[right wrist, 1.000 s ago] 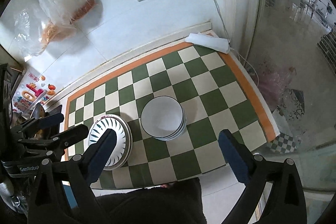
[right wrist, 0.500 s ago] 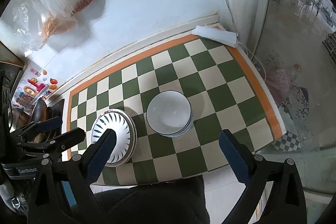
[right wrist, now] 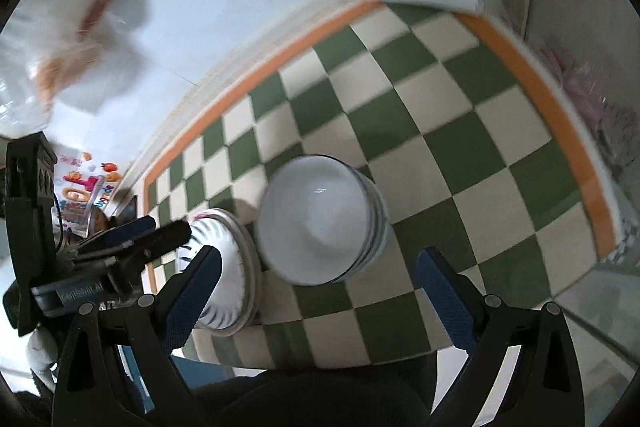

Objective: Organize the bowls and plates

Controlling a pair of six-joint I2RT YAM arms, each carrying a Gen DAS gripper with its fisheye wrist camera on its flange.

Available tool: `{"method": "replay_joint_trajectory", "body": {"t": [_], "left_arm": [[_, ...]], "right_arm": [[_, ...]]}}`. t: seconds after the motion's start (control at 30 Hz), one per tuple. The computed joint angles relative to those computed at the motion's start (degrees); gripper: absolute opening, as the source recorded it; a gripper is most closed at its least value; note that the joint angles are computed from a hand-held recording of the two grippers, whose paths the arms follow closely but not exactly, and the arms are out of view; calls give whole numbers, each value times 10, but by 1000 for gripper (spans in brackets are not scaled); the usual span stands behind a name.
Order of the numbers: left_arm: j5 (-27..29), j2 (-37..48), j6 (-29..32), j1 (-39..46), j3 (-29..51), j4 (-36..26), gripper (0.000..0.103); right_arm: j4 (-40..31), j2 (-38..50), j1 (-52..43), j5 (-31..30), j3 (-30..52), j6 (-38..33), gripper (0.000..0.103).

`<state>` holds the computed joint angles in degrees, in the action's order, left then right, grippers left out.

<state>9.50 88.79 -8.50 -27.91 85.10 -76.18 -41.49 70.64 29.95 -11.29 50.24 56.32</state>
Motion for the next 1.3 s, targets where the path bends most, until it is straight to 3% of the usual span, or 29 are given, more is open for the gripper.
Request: {"method": "replay_joint_trajectory", "body": {"t": [0.23,0.43,0.53,0.63,0.73,0.8,1.13,1.3], "left_arm": [[45,125,-8,-1,-8,57,96],[100,203,-15,11,-5,73,96],[127,218,-12,18,-10,75,90],[152,228,-1,17,-18,77,79],[189,227,-1,22,-35,92,74],[231,226,2,27,-48,102,59],[204,171,-45,16,-100,146,59],[200,151,-54,28,-107,138,59]], "right_arm": [[222,110,-90,-128,-125,-24,100],[336,215,-117,-198,-148,-36,100],[367,256,-118,-220,-144,-43,99],[417,294,-120,-247,-150,-29,93],[454,314,-125,-269,-155,-22,73],[453,323,-125,-270,-151,-22,62],[457,316,-107,-266,-155,-24,61],[426,310,-91,-264,-128,-27,60]]}}
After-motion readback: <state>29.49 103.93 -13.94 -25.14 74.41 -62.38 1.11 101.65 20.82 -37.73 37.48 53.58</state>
